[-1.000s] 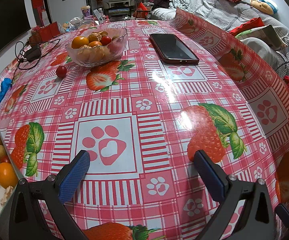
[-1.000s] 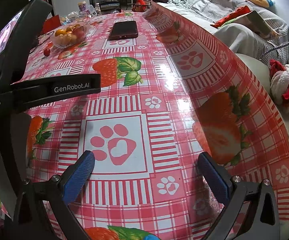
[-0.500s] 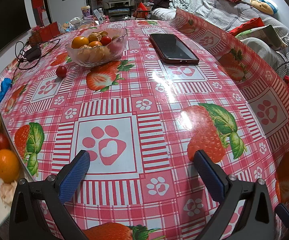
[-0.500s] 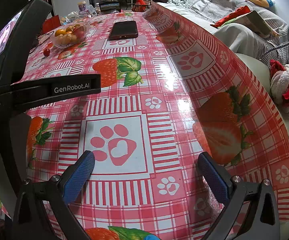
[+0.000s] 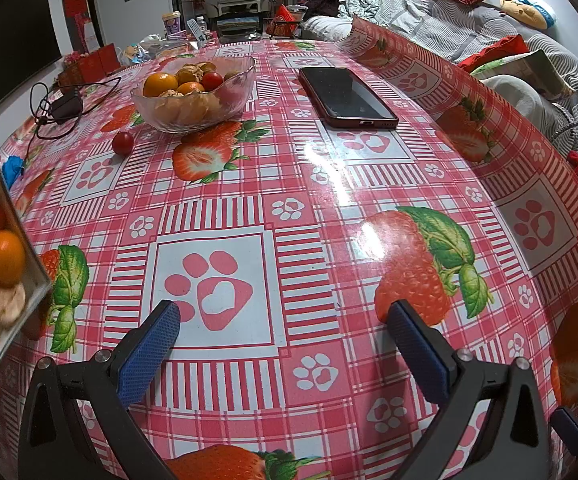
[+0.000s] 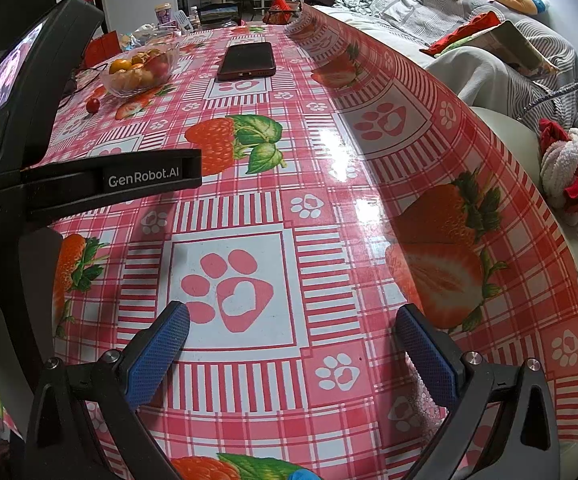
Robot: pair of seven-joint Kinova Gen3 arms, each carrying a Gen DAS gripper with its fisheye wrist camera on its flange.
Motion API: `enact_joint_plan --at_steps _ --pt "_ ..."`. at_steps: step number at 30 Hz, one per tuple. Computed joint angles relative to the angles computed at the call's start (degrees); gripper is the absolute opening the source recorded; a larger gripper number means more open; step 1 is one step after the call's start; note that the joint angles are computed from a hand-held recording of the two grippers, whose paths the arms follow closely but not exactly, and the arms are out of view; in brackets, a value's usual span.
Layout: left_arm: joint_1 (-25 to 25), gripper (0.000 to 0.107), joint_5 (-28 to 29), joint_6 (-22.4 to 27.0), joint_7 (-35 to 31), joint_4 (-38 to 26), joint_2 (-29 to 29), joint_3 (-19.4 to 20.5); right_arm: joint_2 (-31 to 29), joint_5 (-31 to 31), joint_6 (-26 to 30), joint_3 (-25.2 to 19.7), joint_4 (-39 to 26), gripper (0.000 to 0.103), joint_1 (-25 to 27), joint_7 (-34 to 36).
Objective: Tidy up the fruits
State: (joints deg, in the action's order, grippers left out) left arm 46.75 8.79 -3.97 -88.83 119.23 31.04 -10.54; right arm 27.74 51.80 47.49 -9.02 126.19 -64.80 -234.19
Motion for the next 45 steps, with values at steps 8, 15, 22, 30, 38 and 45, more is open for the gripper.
enact_joint_plan --at_steps 8,15,22,30,38,45 --pt "0.00 0.103 0.08 0.00 -0.08 0.00 0.00 0.00 0.07 0.03 0.14 -0.01 -0.08 0.103 -0.01 -0.14" --pt "0.31 0.103 0.26 -0.15 -0.07 -0.06 0.26 -0.20 0.16 0.05 0.47 -0.04 -0.15 0.103 -0.17 -0.48" --pt "0.46 0.103 0.36 -0.09 -0.20 -0.12 0.28 -0.27 0.23 0.09 0.50 -0.08 -0.17 0.103 -0.20 -0.60" --pt "0.42 0.103 0.37 -0.05 -0.23 -0.12 0.24 -0.24 0.25 0.14 0.53 -0.10 -0.14 0.103 -0.27 -0.69" --pt "0.37 0.103 0.36 -0.09 -0.24 -0.12 0.27 -0.20 0.29 0.11 0.81 -0.09 -0.27 0.103 -0.36 -0.77" --pt "0.30 0.103 0.35 -0.10 -0.24 -0.13 0.28 -0.14 0.28 0.22 0.82 -0.13 -0.26 0.103 -0.23 -0.71"
